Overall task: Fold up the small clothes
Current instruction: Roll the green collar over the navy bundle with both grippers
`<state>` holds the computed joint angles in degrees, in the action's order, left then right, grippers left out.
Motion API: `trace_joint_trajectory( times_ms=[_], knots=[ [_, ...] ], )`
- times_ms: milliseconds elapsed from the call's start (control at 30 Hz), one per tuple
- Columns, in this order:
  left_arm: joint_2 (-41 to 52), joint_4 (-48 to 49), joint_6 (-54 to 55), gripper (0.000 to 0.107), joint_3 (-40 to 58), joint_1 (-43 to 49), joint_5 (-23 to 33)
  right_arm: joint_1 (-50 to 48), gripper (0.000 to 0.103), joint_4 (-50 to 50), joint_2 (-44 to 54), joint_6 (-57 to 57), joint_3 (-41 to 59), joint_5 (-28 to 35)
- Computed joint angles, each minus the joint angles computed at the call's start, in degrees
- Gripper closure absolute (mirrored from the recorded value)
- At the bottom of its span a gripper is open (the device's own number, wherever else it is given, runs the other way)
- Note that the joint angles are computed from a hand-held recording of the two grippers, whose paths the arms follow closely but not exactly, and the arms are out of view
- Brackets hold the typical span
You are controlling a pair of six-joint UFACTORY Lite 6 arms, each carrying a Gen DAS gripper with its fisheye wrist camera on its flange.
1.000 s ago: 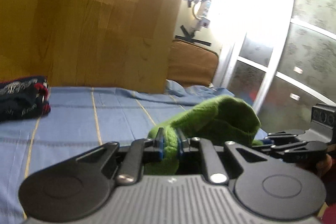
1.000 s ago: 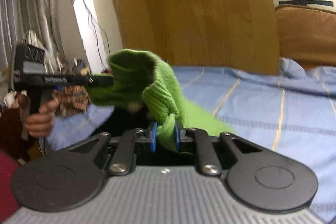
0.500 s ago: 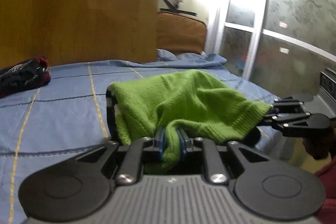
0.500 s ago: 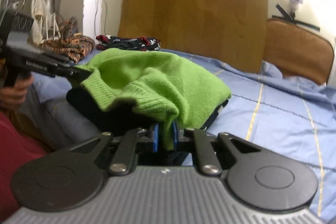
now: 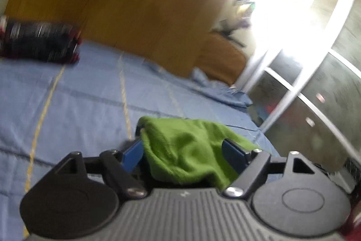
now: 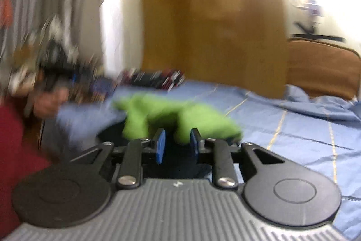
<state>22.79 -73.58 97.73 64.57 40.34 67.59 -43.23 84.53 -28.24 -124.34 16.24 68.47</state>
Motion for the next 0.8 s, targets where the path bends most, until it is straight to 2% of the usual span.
trace_joint_trajectory(
  times_ms=[33,133,233,367,467,500,533,567,600,633,700,800],
  knots=[
    [1.5,0.6,-3.5,0.027,2.7,-1.9,-2.0,1.3,0.070,3.1,2.5,0.9,1.6,-0.5],
    [2.1,3.2,-9.0,0.023,7.0,-7.8,-9.9,10.2,0.038,10.3,3.8,-1.0,3.2,-6.5],
    [0.2,7.3,-10.9,0.018,8.5,-13.1,-16.5,20.1,0.035,13.3,3.8,-7.9,4.0,-13.7],
    [-1.4,18.8,-17.4,0.020,10.6,-20.6,-24.4,30.9,0.030,17.8,5.9,-17.9,5.4,-24.4],
    [1.9,32.2,-28.2,0.037,14.6,-25.8,-26.0,34.9,0.030,23.1,9.6,-26.4,6.1,-29.1],
    [2.7,34.6,-30.4,0.048,15.5,-26.5,-25.9,36.0,0.030,25.1,11.0,-28.6,6.5,-30.3],
    [2.8,35.3,-30.9,0.059,15.2,-26.5,-25.6,36.9,0.032,27.3,11.9,-30.6,6.5,-31.2],
    [3.1,35.1,-31.1,0.062,15.6,-26.1,-24.7,37.6,0.034,28.9,13.6,-32.1,7.1,-31.9],
    [3.6,34.1,-31.3,0.068,16.4,-25.3,-23.2,38.2,0.053,30.1,14.6,-32.7,7.4,-32.2],
    [4.0,32.8,-31.3,0.074,17.2,-24.3,-21.3,38.9,0.080,30.7,15.9,-32.3,8.3,-33.1],
    [4.1,28.6,-30.8,0.079,18.6,-21.9,-15.7,38.2,0.082,29.1,16.2,-28.8,8.5,-32.1],
    [4.5,17.6,-27.2,0.081,19.0,-16.1,-3.9,33.1,0.085,24.3,14.4,-22.4,8.0,-24.8]
  ],
)
